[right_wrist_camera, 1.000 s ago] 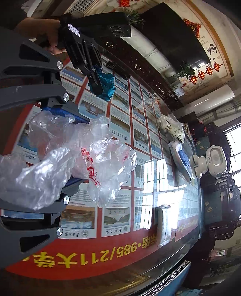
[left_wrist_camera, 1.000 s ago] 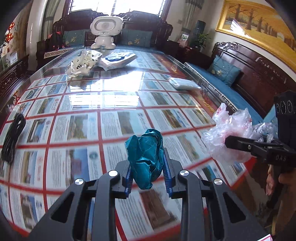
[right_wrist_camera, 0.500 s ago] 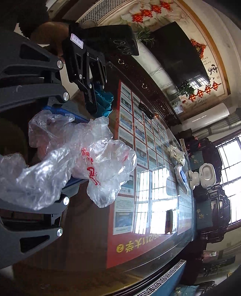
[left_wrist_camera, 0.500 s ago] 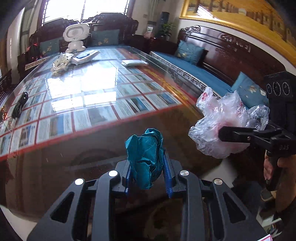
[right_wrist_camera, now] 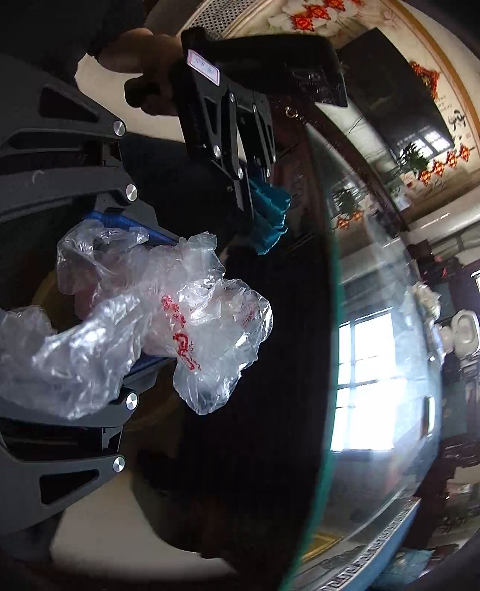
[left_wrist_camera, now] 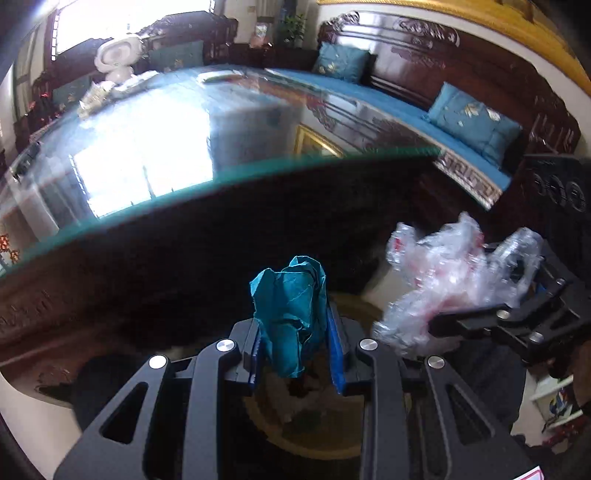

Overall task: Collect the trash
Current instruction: 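Carry the plastic bag and teal wrapper down to the yellow bin with both tools, then open the right tool dropping the plastic bag while the left tool drops the teal wrapper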

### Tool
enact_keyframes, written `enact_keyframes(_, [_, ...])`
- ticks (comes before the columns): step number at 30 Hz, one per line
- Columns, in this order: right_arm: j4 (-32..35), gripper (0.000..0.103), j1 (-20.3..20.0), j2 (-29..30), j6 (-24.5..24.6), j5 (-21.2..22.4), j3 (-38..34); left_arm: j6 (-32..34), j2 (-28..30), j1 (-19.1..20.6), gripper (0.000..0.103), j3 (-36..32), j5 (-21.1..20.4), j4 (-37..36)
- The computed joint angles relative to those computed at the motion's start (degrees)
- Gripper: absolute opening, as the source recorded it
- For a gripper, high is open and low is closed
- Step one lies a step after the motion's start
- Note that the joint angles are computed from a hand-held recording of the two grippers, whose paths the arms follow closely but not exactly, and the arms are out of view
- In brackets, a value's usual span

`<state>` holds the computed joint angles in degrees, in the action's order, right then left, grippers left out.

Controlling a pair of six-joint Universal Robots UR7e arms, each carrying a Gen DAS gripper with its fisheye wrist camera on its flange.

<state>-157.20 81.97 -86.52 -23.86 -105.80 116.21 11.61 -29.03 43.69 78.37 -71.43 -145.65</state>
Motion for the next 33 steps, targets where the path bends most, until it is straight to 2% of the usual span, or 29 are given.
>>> enact_keyframes(3, [0.42,0.060,-1.85,0.31,2.40,-0.84,0.92,-0.67,0.13,0.43,0.029,1.67,-0.80,0.92])
enact_keyframes(4, [-0.60,0.069,-2.13,0.73,2.59,-2.16,1.42,-0.96,0.17,0.64,0.029,2.16,-1.16,1.29])
enact_keyframes(6, [-1.47,0.077,-2.19,1.66,2.13,-4.93,1.46,-1.86,0.09,0.95,0.029,3.24,-1.65,1.74])
enact_keyframes(8, [-1.46,0.077,-2.86,1.77,1.88,-5.31,1.83,-2.10,-0.04,1.16,0.029,4.20,-1.78,2.11])
enact_keyframes(13, [-0.97,0.077,-4.25,1.23,2.75,-2.00,2.19,-2.96,-0.02,1.58,0.029,5.50,-2.56,2.72])
enact_keyframes(19, [-2.60,0.077,-5.98,-1.74,2.56,0.07,4.42,-3.35,2.13,1.22,0.031,3.27,-3.43,5.18])
enact_keyframes(20, [-2.77,0.077,-5.84,-1.83,3.01,-0.06,4.47,-3.33,2.47,1.20,0.035,3.01,-3.99,5.84])
enact_keyframes(22, [-2.54,0.077,-6.36,-2.62,3.04,0.66,4.44,-3.00,3.11,1.14,0.057,2.59,-4.95,6.24])
enact_keyframes(23, [-2.93,0.077,-6.31,-2.82,3.04,0.30,4.50,-3.01,3.28,1.04,0.076,2.73,-5.25,5.90])
enact_keyframes(24, [-3.13,0.077,-6.24,-2.93,3.10,0.02,4.57,-2.99,3.30,0.86,0.079,3.06,-5.44,5.44])
enact_keyframes(33, [-3.15,0.077,-7.12,-4.38,2.64,1.23,4.98,-2.71,4.04,0.22,0.079,2.02,-5.22,5.62])
